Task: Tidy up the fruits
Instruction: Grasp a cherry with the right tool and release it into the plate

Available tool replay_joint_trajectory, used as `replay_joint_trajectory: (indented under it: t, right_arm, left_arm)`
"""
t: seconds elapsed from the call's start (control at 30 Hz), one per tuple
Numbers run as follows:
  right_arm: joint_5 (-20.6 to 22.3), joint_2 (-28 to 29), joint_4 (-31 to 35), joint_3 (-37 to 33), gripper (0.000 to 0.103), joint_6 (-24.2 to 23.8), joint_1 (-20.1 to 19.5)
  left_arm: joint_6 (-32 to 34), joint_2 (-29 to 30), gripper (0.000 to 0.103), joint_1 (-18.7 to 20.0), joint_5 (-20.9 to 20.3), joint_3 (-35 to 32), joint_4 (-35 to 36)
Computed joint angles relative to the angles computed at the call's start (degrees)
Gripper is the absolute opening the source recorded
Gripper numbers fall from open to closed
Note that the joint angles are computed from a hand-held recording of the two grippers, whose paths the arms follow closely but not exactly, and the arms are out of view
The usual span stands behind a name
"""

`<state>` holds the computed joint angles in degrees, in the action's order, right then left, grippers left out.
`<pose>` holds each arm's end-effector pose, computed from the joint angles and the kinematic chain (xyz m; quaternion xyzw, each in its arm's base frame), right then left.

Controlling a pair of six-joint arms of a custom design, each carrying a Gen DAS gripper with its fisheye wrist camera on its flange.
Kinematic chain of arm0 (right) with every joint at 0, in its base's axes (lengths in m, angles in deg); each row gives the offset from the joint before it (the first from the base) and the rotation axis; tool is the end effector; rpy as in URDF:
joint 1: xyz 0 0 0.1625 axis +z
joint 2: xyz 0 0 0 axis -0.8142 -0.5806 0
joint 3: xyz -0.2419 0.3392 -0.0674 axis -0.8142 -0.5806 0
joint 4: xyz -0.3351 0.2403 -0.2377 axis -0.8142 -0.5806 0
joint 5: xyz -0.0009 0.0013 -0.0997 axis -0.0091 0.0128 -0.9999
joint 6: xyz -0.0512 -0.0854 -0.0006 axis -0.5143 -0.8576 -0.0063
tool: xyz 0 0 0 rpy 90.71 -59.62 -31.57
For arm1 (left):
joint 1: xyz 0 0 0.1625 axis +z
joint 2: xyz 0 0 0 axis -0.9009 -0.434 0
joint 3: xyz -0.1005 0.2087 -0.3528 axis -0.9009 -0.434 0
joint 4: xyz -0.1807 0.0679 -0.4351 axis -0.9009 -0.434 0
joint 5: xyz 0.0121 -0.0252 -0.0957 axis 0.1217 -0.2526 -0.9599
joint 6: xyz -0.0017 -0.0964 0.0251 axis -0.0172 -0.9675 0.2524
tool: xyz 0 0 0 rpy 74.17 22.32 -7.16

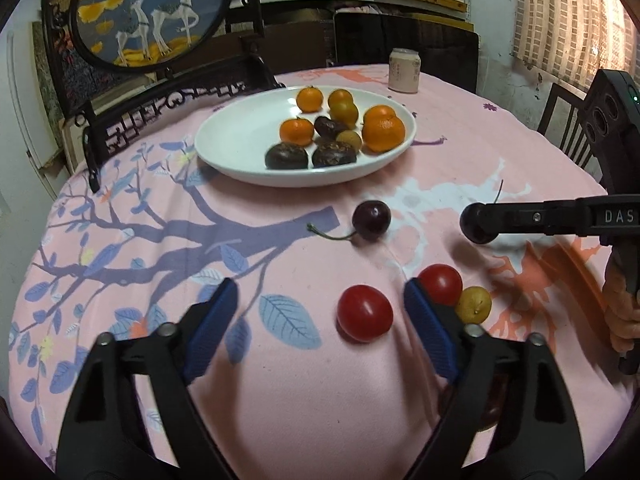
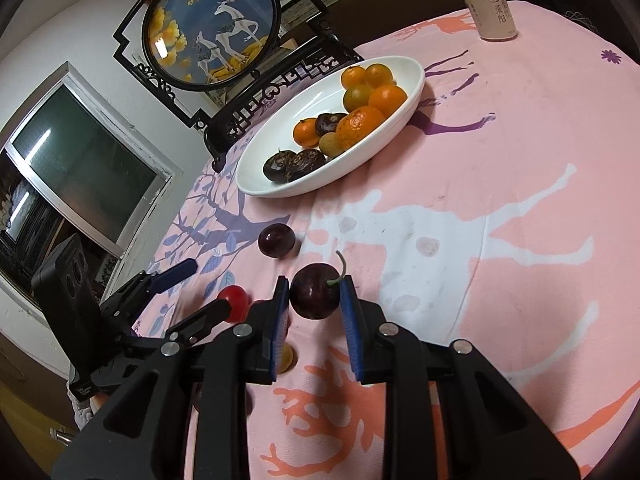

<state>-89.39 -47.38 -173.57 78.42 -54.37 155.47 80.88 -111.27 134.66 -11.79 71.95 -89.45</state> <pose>0.2214 -0.6462 0.0440 -0.0520 -0.8784 0.4620 0.1105 -0.1060 -0.7665 0.2070 0.5399 0.8104 -0.1546 0.1669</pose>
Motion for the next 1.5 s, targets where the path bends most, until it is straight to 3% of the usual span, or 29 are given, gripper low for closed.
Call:
replay_joint_trajectory:
  t: [0.17, 0.27, 0.5, 0.63, 0.87, 1.1, 1.17, 1.2, 1.23, 1.3, 1.37, 1.43, 1.5]
  right_arm:
    - [0.0, 0.1, 0.1, -0.1, 0.026, 0.1, 0.0]
    - [-0.1, 0.1, 0.3, -0.1, 0.026, -0.1, 0.0]
    - [-0.5, 0.1, -1.2, 0.1, 0.026, -0.1, 0.2]
    - [-0.4, -0.4, -2.9, -0.2, 0.026, -1.0, 0.3]
    - [-2.6, -0.3, 4.6, -9.2, 0.026, -3.8, 1.0]
    - [-3.6, 4.8, 13.3, -20.3, 0.027, -5.2, 0.3]
    - [-2.6, 5.5, 12.4, -21.3, 0.028, -4.9, -0.2]
    - [-2.0, 5.5, 12.1, -21.3, 0.034, -4.7, -0.4]
    - [-1.3, 5.1, 11.9, -20.8, 0.045, -4.6, -0.7]
    - [-1.6, 4.6, 9.8, -19.6, 0.056, -4.8, -0.6]
    - [-1.3, 3.5, 7.3, -17.6, 0.057, -4.4, -0.7]
    - [-0.5, 2.5, 6.5, -16.0, 0.057, -3.7, -0.7]
    - [0.1, 1.4, 4.7, -13.4, 0.057, -3.1, -0.6]
  left_arm:
    - [-1.2, 0.6, 0.057, 0.3, -1.3, -2.0, 6.2]
    - [-0.8, 0.7, 0.031, 0.4, -2.6, -2.8, 11.2]
    - [-1.7, 0.1, 0.029, 0.3, -3.5, -1.8, 7.5]
    - [-4.7, 1.0, 0.029, 0.1, -4.7, -4.7, 5.1]
    - [-10.0, 10.4, 0.029, -2.1, -1.8, -18.0, 3.1]
    - [-13.7, 20.1, 0.029, -2.1, 1.1, -30.2, 7.7]
    - [-14.8, 20.8, 0.038, -1.5, -0.3, -31.2, 8.7]
    - [-14.5, 20.7, 0.057, -1.3, -0.5, -31.1, 8.7]
    - [-14.1, 20.4, 0.070, -1.3, -0.3, -30.2, 7.3]
    - [-13.5, 19.6, 0.073, -1.3, 0.2, -28.5, 3.6]
    - [-14.3, 18.8, 0.075, -1.1, -0.9, -28.0, 3.9]
    - [-15.0, 17.6, 0.088, -0.9, -1.4, -26.5, 2.9]
    - [-14.5, 15.9, 0.090, -0.8, -1.0, -23.6, 0.3]
